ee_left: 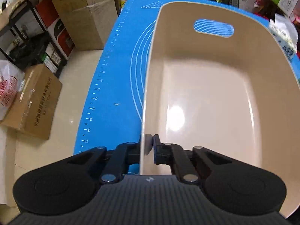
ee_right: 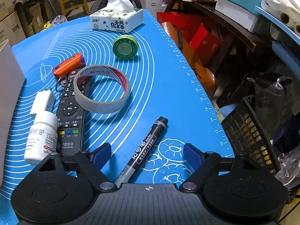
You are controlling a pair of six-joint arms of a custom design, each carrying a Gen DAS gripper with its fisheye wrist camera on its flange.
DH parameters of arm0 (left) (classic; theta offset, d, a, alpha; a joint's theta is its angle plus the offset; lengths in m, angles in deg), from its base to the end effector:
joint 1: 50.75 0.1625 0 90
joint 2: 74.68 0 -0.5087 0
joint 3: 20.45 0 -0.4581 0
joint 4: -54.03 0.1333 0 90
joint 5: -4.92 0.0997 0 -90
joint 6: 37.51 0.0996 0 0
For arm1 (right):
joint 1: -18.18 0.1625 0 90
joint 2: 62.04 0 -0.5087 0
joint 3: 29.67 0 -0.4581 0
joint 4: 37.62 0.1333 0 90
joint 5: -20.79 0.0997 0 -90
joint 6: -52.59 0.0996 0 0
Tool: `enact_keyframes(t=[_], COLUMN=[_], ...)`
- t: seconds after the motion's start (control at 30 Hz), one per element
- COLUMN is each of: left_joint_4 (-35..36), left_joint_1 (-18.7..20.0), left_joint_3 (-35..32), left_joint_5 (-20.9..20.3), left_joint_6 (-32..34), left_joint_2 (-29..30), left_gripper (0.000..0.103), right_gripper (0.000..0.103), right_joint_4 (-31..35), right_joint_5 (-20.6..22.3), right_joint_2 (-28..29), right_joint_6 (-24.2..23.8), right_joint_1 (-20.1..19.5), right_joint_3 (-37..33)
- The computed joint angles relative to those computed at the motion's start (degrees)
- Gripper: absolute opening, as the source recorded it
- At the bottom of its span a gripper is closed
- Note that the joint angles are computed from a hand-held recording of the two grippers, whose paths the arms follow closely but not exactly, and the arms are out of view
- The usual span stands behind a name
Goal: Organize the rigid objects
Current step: 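Grasp the beige bin rim with the left gripper while the right gripper grasps the black marker, then carry the black marker into the bin with the right gripper and release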
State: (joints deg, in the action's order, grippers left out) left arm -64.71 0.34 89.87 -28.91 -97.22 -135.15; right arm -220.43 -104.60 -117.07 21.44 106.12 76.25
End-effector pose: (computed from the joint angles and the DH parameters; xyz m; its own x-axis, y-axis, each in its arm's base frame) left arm -0.2208 -0.6175 0.1673 -0.6297 -0.3330 -0.7019 0.0837 0.8691 -0.4875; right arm 0.0501 -0.7112 0.2301 -0.6992 -0.0287 0.7144 -0.3913 0.8516 -0.3489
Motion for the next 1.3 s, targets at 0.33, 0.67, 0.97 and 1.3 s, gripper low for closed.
enact_keyframes(t=[0.33,0.67,0.97,1.3], left_joint_4=[-4.46,-5.68,-5.58,-5.31], left_joint_1=[0.17,0.30,0.29,0.29], left_joint_3=[1.26,1.74,1.72,1.65], left_joint_5=[-0.52,-0.50,-0.53,-0.38], left_joint_6=[2.31,3.03,2.91,2.90], left_joint_2=[-0.49,-0.69,-0.65,-0.65], left_gripper=[0.006,0.006,0.006,0.006], right_gripper=[0.073,0.036,0.025,0.024], right_joint_4=[1.33,1.83,-0.53,-3.47], right_joint_5=[0.38,1.59,2.69,4.44], right_joint_2=[-0.29,-0.60,-0.96,-1.54], right_joint_6=[1.09,-0.83,-2.62,-4.24], right_joint_1=[-0.42,0.11,0.15,0.38], right_joint_3=[0.12,0.57,1.03,1.56])
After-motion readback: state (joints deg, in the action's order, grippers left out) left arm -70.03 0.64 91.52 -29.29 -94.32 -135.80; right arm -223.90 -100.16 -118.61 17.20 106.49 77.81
